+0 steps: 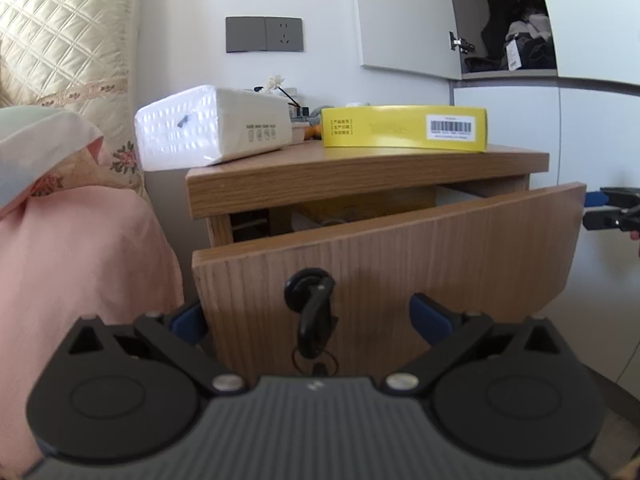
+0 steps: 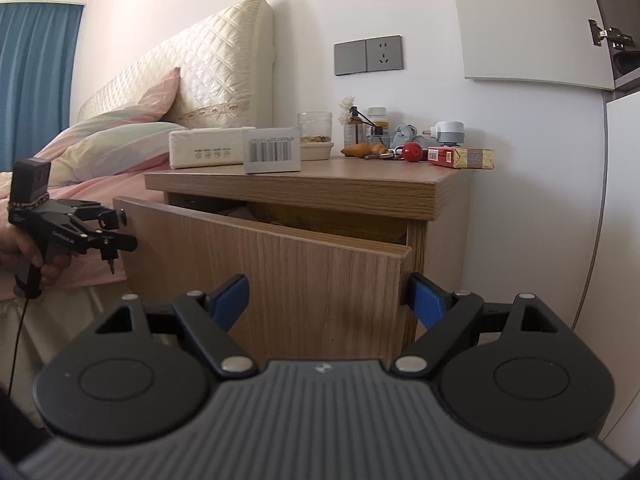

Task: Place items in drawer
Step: 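Pull the drawer open by its knob with the left tool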

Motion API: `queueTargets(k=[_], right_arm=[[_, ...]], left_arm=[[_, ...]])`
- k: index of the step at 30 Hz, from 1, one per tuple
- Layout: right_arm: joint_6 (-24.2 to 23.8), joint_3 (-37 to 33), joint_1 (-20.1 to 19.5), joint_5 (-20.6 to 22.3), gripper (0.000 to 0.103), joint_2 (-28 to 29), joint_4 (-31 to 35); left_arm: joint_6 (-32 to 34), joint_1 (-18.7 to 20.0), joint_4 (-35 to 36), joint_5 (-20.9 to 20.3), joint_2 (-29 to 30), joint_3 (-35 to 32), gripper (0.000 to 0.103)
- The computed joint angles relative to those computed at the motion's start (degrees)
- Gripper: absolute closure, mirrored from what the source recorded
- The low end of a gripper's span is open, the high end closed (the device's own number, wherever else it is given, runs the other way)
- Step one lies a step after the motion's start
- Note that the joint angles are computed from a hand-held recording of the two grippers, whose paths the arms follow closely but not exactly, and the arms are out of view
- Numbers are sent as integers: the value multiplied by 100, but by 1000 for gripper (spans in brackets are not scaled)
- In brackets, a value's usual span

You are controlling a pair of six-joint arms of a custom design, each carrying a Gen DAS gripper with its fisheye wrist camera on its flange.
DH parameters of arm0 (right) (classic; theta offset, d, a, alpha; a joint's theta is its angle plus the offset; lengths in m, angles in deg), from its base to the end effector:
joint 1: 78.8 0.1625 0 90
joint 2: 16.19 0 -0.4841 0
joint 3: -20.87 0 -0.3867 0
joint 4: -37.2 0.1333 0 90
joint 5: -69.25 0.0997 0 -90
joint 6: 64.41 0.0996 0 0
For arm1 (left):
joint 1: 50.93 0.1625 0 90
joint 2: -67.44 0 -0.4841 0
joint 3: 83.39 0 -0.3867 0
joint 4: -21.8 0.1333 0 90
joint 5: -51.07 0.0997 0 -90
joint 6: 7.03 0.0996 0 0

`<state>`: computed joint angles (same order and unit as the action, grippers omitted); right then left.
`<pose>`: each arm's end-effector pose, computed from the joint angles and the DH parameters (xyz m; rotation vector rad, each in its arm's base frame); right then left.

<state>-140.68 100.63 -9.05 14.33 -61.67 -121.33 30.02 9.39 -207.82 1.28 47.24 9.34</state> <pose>-0.0937 -0.8045 0.2786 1.5728 -2.3698 1.2483 -0.1647 -0.6880 0.0230 0.7146 1.9934 -1.3132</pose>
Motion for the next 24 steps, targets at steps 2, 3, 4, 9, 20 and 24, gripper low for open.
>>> queueTargets(k=[2, 3, 4, 9, 20, 24], right_arm=[[-126, 52, -21, 3, 15, -64, 111], [-175, 62, -30, 2, 15, -93, 185], [-197, 68, -36, 4, 15, -116, 250], [-367, 144, -92, 49, 15, -241, 513], [-886, 466, -245, 126, 15, -615, 1067], [-1054, 514, -323, 189, 15, -757, 1455]], left_arm=[[-80, -18, -22, -16, -36, 96, 1], [-63, -35, -48, 17, -30, 117, 1], [-5, -55, -91, 65, -11, 128, 1], [95, -141, -301, 192, 38, 245, 1], [36, -389, -788, 491, 94, 646, 1], [-38, -492, -871, 599, 69, 848, 1]])
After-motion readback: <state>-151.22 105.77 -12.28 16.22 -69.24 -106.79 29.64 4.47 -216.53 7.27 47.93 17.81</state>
